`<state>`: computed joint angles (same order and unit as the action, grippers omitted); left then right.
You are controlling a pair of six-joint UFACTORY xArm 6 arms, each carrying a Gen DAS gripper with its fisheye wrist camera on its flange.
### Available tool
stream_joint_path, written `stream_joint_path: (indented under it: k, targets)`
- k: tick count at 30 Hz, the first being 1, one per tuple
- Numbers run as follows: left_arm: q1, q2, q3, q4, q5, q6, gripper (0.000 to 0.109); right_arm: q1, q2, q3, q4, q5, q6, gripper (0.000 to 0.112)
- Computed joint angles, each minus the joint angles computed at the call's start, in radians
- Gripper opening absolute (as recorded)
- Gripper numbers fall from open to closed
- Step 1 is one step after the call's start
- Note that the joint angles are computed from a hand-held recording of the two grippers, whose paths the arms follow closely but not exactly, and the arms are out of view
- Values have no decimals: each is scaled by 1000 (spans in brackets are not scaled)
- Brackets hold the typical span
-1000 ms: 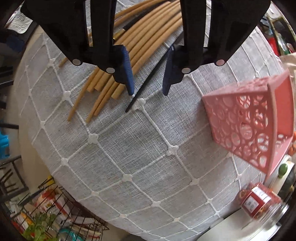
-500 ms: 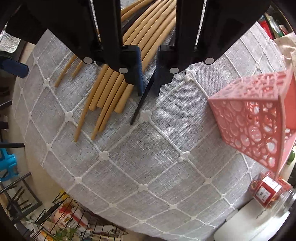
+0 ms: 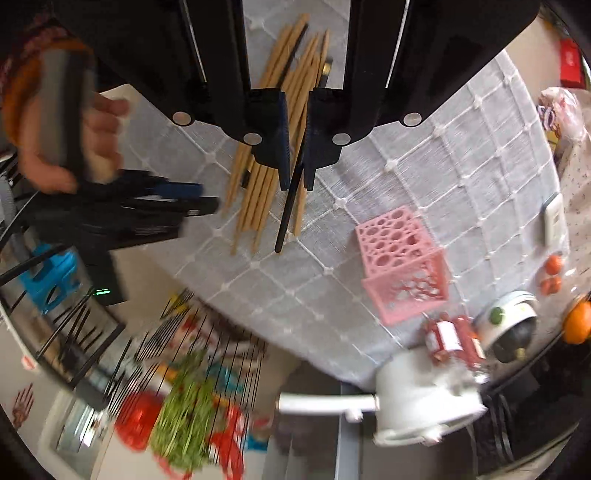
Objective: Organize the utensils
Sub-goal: 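Lower the left tool and close it on a chopstick while the right tool grasps another chopstick, then lift the chopsticks and carry both tools over the pink basket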
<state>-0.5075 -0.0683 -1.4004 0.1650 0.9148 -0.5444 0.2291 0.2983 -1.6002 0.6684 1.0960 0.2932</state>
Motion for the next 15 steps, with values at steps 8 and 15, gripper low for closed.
stream_joint_path:
  k: [8,15]
  targets:
    - [-4,-205,163,55,-60,-69,4,68,40,-42,-154,-64,104,19]
    - [5,-279,226,72,-99,-98,4,73,48,-44,-202,-70,146,17]
